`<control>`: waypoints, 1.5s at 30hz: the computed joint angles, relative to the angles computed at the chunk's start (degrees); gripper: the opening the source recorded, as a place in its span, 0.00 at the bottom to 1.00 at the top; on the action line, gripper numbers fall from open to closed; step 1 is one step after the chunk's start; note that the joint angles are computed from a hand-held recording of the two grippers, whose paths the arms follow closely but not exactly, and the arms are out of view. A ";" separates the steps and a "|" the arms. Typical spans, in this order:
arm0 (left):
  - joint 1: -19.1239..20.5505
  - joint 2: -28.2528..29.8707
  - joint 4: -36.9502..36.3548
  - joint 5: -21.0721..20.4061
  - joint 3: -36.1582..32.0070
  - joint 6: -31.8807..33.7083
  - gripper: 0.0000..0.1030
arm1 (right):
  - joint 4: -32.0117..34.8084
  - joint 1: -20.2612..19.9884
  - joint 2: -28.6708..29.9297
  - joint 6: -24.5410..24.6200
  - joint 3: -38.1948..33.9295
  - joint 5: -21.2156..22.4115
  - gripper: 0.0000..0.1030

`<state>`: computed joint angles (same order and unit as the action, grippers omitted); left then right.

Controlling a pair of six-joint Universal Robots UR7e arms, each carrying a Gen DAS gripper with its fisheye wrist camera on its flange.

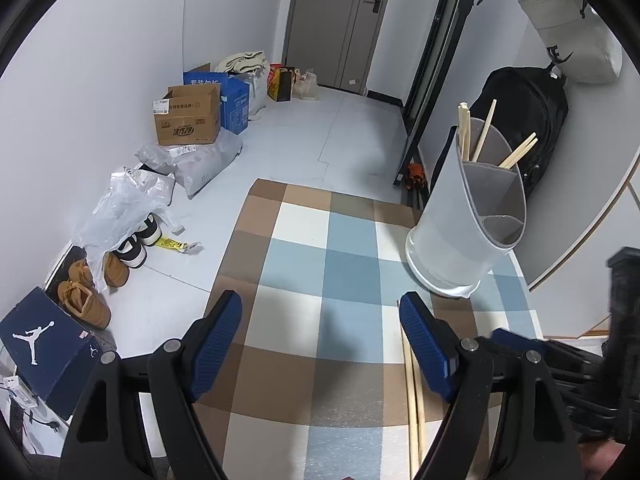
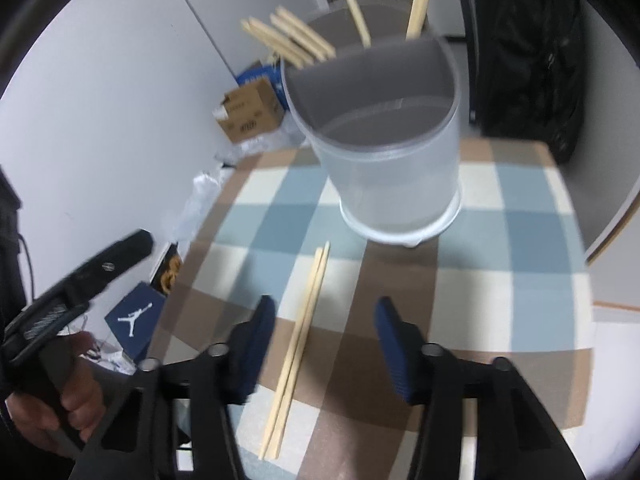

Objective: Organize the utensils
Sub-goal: 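Lower the right gripper onto the loose chopsticks and close on one, then lift the chopstick off the rug with the right gripper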

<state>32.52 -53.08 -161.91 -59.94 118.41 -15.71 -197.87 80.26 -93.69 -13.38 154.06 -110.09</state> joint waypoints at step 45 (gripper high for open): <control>4.64 -1.73 3.54 -2.77 -2.40 -4.75 0.75 | 2.08 8.00 20.41 1.81 -12.57 -21.56 0.08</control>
